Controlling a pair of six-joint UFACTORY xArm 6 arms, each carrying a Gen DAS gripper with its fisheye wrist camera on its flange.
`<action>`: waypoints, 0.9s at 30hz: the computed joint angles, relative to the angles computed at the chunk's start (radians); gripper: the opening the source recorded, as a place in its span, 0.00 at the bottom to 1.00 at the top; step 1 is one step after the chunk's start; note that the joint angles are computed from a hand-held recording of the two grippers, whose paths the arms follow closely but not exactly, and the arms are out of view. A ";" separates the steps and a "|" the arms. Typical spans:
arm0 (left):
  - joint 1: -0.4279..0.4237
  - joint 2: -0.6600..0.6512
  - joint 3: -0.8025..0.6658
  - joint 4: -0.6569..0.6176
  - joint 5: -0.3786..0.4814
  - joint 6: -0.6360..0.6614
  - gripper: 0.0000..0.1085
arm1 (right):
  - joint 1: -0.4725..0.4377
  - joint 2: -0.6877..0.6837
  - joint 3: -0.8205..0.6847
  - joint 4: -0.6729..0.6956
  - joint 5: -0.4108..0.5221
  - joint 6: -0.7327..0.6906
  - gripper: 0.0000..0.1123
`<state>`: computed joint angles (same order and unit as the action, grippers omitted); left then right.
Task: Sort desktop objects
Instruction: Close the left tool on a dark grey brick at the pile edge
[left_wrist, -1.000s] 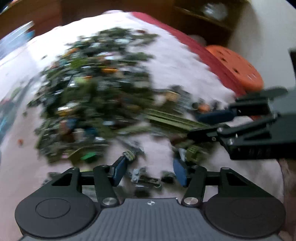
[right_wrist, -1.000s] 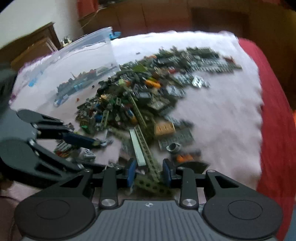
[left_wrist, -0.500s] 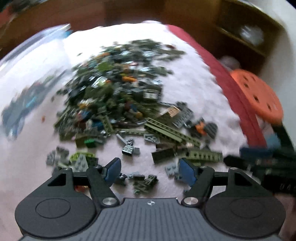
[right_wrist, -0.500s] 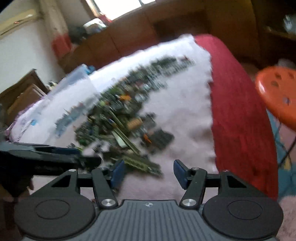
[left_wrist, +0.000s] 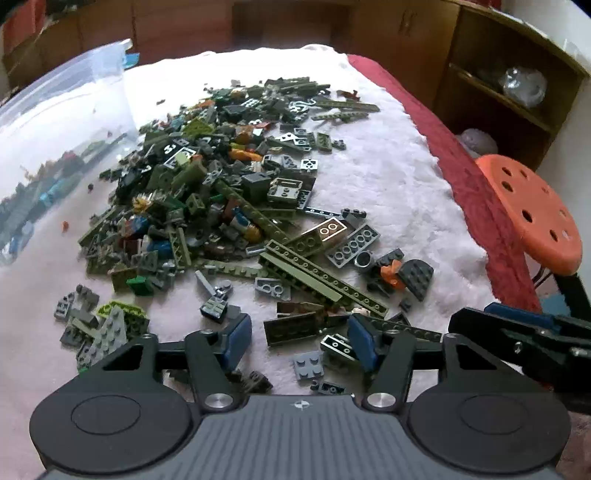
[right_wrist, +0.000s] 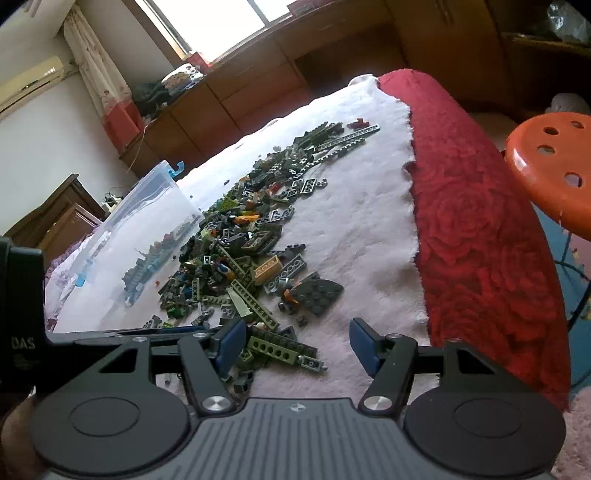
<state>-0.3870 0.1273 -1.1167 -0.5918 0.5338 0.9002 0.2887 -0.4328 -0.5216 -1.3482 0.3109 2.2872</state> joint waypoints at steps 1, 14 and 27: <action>-0.003 0.000 0.004 0.005 -0.007 0.003 0.33 | -0.001 0.001 0.000 -0.005 0.000 0.008 0.58; 0.038 -0.048 0.002 -0.105 0.010 0.129 0.32 | 0.030 0.028 -0.028 0.031 0.030 -0.093 0.58; 0.118 0.020 -0.072 -0.193 0.080 0.162 0.32 | 0.125 0.212 -0.187 0.315 0.154 -0.594 0.33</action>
<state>-0.2689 0.1472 -1.1889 -0.7844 0.6134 1.0625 0.4133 -0.2208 -0.7087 -1.0328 0.4647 1.6932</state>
